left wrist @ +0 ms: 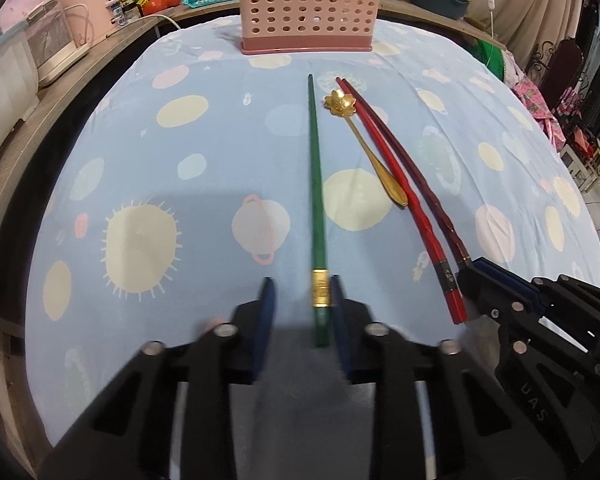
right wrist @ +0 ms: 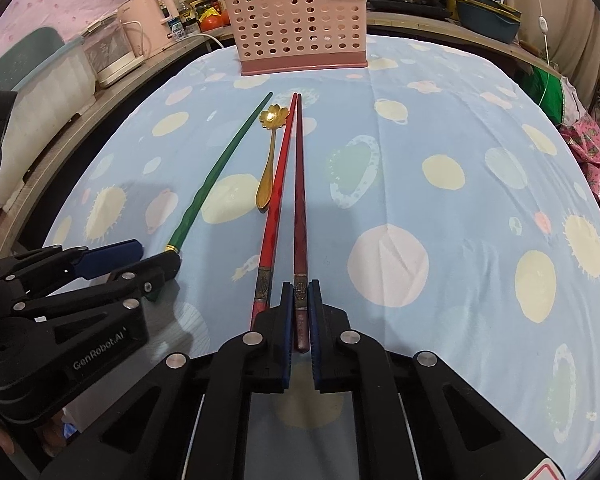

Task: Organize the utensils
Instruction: 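Grasp the green chopstick with the left tool while the right tool grasps the dark red chopstick, then carry both chopsticks to the pink holder and lower them in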

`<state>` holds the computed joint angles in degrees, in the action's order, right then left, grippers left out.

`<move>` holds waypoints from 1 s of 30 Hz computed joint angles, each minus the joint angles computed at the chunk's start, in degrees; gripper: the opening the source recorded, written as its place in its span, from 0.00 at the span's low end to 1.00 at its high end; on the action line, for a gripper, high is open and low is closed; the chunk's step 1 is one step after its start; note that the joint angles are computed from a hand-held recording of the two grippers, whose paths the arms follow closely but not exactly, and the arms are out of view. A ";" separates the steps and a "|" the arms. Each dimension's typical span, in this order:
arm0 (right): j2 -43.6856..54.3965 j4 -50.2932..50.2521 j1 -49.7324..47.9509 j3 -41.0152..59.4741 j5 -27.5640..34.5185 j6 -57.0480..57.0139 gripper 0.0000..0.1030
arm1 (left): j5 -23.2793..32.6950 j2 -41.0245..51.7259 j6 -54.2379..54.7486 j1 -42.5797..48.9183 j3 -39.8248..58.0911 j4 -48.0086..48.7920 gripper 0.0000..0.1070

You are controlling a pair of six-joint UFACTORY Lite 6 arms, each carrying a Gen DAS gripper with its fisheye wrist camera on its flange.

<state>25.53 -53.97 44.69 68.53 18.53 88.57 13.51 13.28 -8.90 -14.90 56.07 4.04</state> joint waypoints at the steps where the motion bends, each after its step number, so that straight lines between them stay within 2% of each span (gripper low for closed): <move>1: 0.09 -0.12 0.05 0.06 0.02 0.20 0.07 | 0.20 0.04 4.28 0.40 0.14 -4.37 0.08; 6: -1.31 -1.17 0.29 -1.17 0.06 1.41 0.07 | 1.70 -1.05 18.11 2.65 0.41 -18.81 0.07; 16: -11.44 -5.37 -0.43 -4.59 2.21 5.22 0.07 | 5.94 -9.44 25.89 5.70 3.24 -28.20 0.06; 24: -16.36 3.49 -6.35 2.80 1.27 -6.71 0.07 | 9.87 -6.39 24.68 8.31 18.56 -27.56 0.06; 30: -11.92 8.61 -10.49 16.28 2.93 -17.47 0.07 | 12.48 1.95 20.47 9.01 35.34 -23.76 0.06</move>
